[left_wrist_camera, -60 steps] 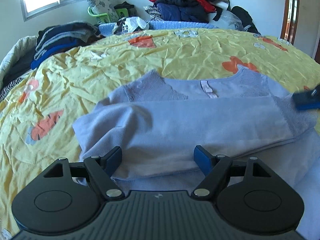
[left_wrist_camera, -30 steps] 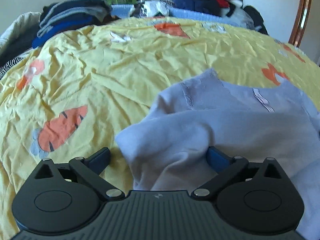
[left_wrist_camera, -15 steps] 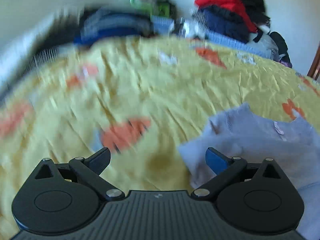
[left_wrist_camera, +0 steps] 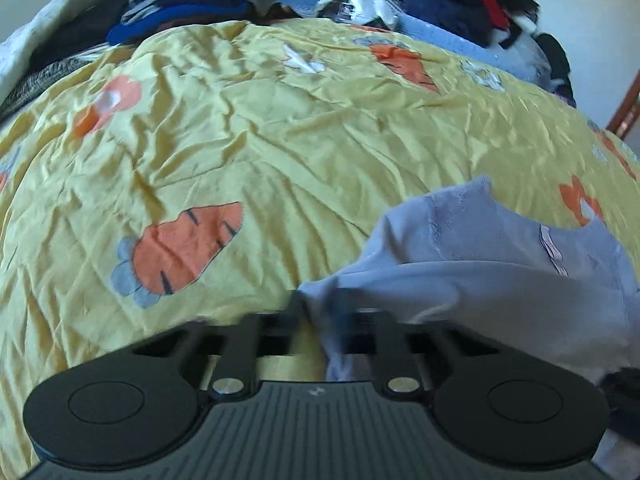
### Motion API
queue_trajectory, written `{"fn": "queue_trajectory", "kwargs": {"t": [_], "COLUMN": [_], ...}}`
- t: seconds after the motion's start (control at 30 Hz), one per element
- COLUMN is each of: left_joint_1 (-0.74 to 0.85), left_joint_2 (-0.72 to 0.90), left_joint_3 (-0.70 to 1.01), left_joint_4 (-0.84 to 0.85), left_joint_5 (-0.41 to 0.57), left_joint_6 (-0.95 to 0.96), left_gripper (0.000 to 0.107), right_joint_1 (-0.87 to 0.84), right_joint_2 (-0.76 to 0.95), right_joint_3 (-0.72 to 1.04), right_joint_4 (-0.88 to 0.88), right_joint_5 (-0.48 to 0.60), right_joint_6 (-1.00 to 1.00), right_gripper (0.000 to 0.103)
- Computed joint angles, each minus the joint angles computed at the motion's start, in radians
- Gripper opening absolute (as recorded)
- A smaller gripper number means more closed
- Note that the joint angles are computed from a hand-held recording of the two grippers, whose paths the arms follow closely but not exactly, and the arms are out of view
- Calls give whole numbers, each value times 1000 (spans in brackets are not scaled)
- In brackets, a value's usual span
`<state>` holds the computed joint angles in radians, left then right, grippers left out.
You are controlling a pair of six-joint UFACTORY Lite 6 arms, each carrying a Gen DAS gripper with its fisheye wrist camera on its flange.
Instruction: Fold small clothes
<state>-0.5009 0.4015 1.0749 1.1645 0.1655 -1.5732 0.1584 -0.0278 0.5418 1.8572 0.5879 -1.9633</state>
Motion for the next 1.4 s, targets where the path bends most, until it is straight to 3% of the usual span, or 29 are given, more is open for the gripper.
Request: {"fn": "queue_trajectory", "kwargs": {"t": [0.07,0.17,0.27,0.37,0.47,0.5,0.57,0.63,0.73,0.8,0.87,1.0,1.07,1.2,1.4], "left_joint_1": [-14,-17,-21,-38,-55,-60,-73,-95,-198,-315,-425,-561,-633,-778,-865], "left_joint_2": [23,38,62,82,13,-21,-114,-269,-486,-575,-590,-545,-518,-465,-398], "left_joint_3": [44,101,129,127,36,-4,-106,-275,-505,-602,-630,-632,-633,-647,-609], "left_joint_4": [-100,-240,-219,-100,82,113,144,293,479,490,423,339,302,283,246], "left_joint_5": [38,74,91,109,104,117,149,164,247,345,428,467,497,538,594], "left_joint_6": [126,332,370,257,83,50,-6,-198,-482,-562,-582,-611,-645,-771,-846], "left_gripper": [6,5,4,3,5,7,10,11,11,11,11,11,11,11,11], "right_joint_1": [70,132,168,179,206,190,64,-145,-459,-636,-699,-769,-835,-898,-884], "right_joint_2": [43,78,24,25,-21,-82,-219,-406,-533,-491,-376,-179,-39,191,231], "right_joint_3": [23,30,-59,-70,-77,-104,-182,-286,-323,-302,-229,-68,35,207,235], "right_joint_4": [51,-50,87,116,88,35,-103,-245,-470,-529,-543,-553,-573,-611,-614], "right_joint_5": [-38,-90,-106,-86,-139,-138,-19,150,305,360,317,218,219,224,161], "right_joint_6": [-48,-20,-244,-253,-200,-123,-3,97,237,215,232,343,401,500,477], "right_gripper": [60,59,64,75,77,72,71,73,73,74,74,73,72,57,58]}}
